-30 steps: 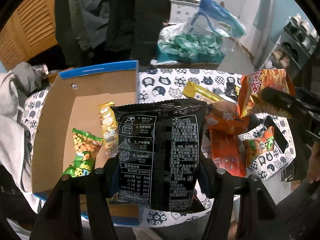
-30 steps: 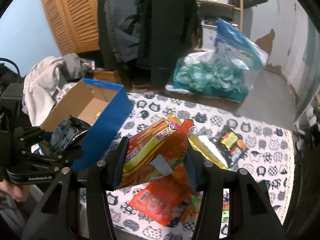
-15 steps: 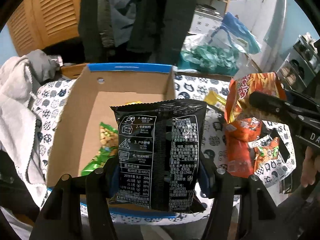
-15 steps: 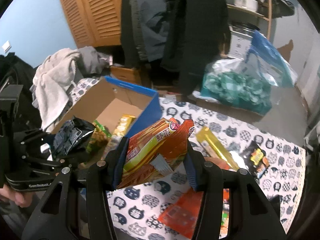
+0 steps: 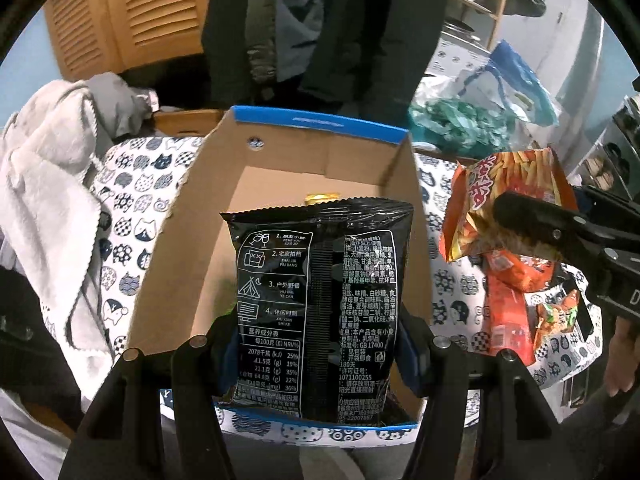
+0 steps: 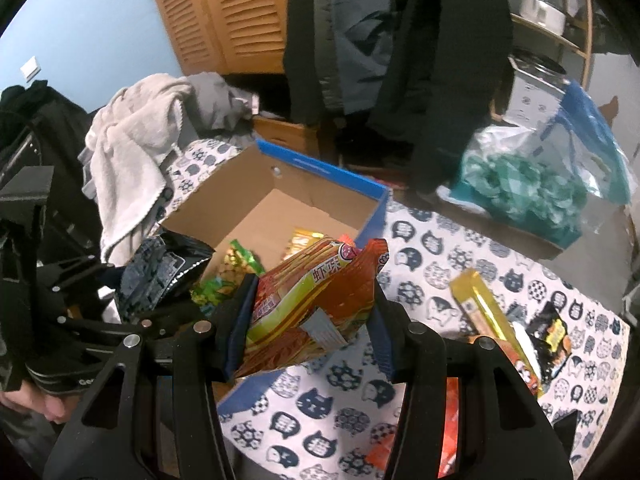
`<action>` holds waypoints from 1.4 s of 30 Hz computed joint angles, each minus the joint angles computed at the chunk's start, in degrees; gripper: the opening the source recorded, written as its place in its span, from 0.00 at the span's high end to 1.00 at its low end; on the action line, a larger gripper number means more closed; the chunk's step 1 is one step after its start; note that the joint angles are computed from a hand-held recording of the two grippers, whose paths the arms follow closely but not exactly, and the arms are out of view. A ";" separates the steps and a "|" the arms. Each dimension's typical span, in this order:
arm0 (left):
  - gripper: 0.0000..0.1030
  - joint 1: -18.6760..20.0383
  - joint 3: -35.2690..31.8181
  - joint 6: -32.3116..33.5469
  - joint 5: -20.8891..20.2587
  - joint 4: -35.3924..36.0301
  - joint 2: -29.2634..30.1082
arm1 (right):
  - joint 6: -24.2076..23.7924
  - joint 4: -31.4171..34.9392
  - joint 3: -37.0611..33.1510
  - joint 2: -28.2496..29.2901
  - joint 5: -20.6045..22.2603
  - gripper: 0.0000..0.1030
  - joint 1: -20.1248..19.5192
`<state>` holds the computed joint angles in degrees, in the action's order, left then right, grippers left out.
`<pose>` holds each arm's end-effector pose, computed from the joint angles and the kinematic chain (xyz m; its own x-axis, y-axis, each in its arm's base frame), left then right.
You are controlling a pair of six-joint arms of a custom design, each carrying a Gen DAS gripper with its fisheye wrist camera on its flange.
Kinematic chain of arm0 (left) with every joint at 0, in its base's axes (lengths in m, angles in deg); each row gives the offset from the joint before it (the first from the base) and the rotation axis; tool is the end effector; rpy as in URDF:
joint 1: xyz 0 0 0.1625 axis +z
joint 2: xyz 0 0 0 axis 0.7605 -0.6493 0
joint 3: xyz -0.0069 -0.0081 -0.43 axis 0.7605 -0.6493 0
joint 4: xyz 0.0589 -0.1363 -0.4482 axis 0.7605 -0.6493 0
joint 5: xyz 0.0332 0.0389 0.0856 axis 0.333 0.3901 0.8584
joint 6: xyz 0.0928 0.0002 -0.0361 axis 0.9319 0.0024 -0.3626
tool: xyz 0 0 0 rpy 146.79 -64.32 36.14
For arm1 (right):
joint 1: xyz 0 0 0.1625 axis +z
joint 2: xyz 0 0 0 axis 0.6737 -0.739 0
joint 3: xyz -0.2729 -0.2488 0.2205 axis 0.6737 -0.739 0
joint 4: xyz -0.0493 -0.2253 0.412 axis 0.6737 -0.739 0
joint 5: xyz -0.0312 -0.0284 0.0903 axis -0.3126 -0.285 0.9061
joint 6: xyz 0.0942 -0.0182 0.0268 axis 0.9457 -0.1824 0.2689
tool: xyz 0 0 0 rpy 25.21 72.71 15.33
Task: Organize snacks
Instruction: 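Carry both packets into the box and open both tools to release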
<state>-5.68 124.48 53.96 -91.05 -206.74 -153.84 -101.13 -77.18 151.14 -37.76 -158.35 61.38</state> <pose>-0.2585 -0.5286 0.1177 -0.7542 0.1583 -0.6373 0.4160 0.8661 -0.2772 0.2227 -0.5527 0.1982 -0.7487 -0.3216 0.5797 -0.5507 0.7886 -0.2737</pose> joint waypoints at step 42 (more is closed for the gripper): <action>0.23 0.93 -0.49 -5.06 -0.13 5.07 -0.31 | 3.28 4.01 -2.72 3.11 1.26 0.25 0.20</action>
<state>-4.76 123.99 48.90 -91.18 -201.67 -154.15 -97.85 -73.17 148.42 -34.64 -157.09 61.58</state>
